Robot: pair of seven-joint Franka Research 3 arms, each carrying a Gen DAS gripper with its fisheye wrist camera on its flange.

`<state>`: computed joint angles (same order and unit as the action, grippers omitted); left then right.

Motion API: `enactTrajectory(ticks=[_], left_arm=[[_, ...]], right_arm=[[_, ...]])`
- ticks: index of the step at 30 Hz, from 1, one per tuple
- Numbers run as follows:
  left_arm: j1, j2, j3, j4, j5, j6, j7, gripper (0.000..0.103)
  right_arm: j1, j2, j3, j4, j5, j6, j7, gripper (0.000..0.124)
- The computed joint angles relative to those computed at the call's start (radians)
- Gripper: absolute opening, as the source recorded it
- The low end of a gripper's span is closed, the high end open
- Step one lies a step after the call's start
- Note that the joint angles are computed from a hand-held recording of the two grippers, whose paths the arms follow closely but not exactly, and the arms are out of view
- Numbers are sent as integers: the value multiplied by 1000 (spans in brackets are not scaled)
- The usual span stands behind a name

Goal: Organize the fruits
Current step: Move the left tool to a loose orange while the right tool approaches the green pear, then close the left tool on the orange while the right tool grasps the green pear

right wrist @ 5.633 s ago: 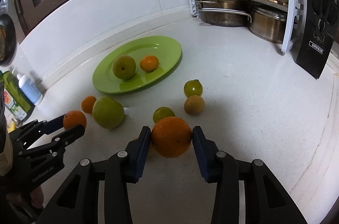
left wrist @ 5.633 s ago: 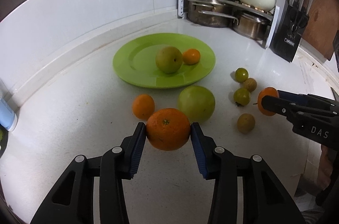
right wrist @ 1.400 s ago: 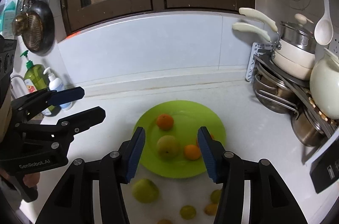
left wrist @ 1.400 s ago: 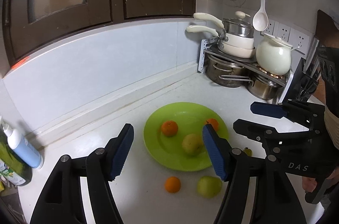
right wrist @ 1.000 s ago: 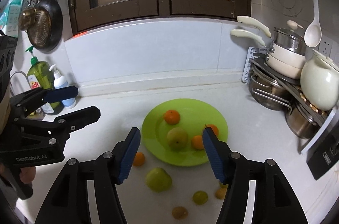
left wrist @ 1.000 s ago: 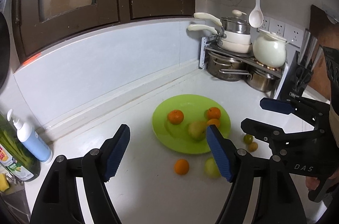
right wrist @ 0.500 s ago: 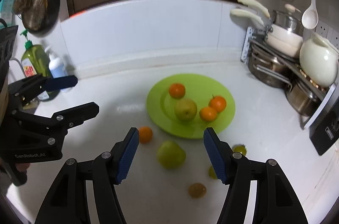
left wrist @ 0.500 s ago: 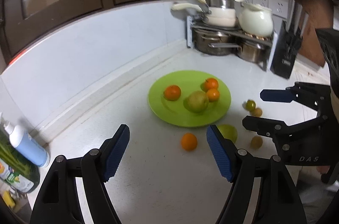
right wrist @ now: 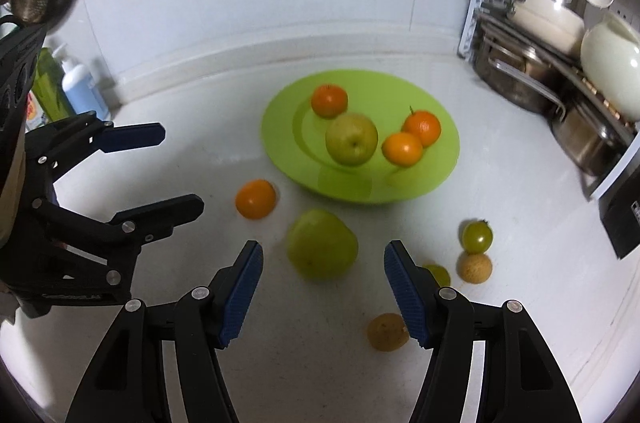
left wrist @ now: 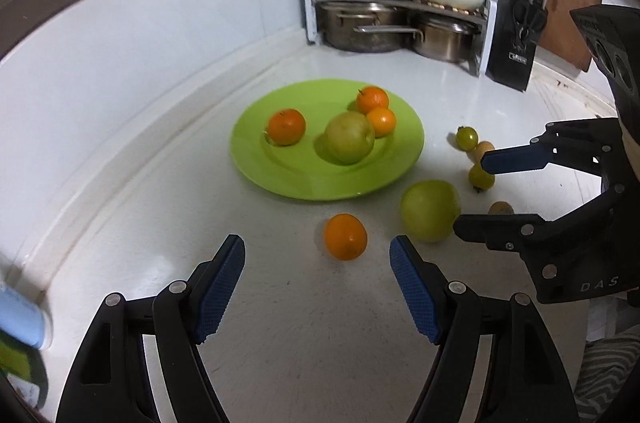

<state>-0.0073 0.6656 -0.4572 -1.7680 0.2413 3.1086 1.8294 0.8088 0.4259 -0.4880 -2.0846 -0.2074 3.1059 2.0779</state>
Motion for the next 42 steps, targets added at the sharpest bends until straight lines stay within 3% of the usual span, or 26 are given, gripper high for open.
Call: enactTrajectory(ticks=[7,16,21,26,31,35,38,42], left_arm=[[-16,88,-8,110,-15,-87,59,74],[-60,162,10,223,-81,-169,113,74],[-84,178,26,255,-106,-188,126,63],[-95,186,32,270,-124,-209,136,46],[-100,185,34,271,-140,-221,145,32],[-106,179,41,266,-146,-221,143,32],[-109,178,45,265,-147,-217,141,32],[-111,169,49,250,-148,-198,125,32]], right_arm=[[-132,32,134,49,41,-57,-59,64],[-249,64,251,93,88,-81,-139,64],[-280,75,281,106,121,-77,-181,64],[-302,86,303,119,157,-67,-223,64],[-285,88,288,116,177,-55,-235,62],[-338,87,350,117,218,-47,-295,52],[-293,87,307,110,216,-38,-291,52],[-289,84,306,101,232,-28,-304,52]])
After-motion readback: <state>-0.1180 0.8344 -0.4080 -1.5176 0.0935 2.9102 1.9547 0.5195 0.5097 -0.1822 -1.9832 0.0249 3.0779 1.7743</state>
